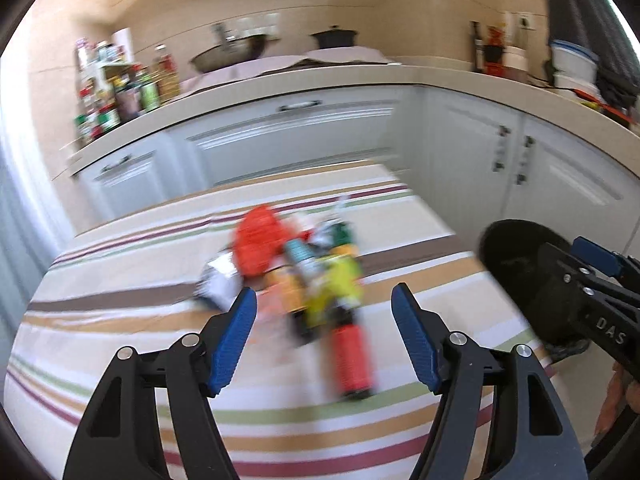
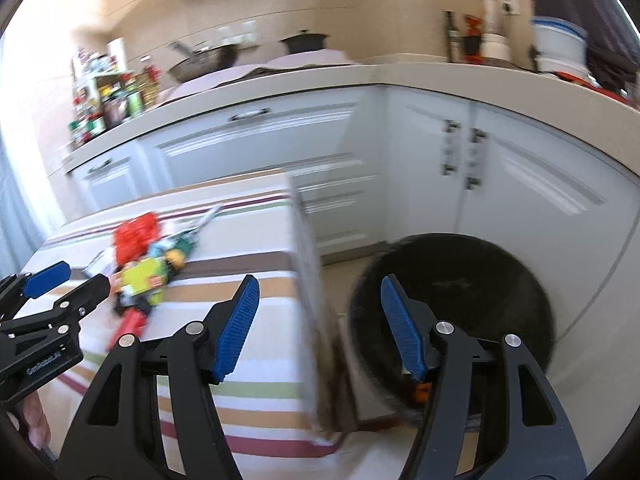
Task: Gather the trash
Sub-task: 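Move both grippers back to the table and grasp the red bottle with the right gripper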
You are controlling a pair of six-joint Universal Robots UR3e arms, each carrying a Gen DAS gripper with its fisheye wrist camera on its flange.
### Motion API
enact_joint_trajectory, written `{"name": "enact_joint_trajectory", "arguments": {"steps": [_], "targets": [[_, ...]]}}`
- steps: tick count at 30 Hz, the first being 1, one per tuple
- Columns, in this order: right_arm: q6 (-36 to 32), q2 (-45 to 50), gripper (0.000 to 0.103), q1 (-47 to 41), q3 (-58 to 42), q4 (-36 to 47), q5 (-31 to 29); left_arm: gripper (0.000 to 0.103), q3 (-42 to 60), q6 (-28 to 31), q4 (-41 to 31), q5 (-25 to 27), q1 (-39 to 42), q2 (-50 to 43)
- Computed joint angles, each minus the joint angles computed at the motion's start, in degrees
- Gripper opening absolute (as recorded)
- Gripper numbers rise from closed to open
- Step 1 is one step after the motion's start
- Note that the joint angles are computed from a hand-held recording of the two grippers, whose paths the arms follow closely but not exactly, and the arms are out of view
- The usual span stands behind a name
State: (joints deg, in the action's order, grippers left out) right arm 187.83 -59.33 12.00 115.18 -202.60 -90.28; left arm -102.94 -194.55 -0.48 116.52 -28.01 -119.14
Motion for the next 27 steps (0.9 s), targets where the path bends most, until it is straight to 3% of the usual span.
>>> {"name": "enact_joint_trajectory", "arguments": {"steps": [10, 27], "targets": [[-0.78, 4.73, 0.062, 10.78, -11.91, 9.30, -1.00, 0.068, -19.78, -2.07, 8.74, 0.91, 8.36, 9.87], [-1.20, 13.44, 0.060, 18.14, -29.58, 26.25, -3.60, 0.068, -34.28, -0.47, 16.88, -6.38, 22.43, 16.02]]}}
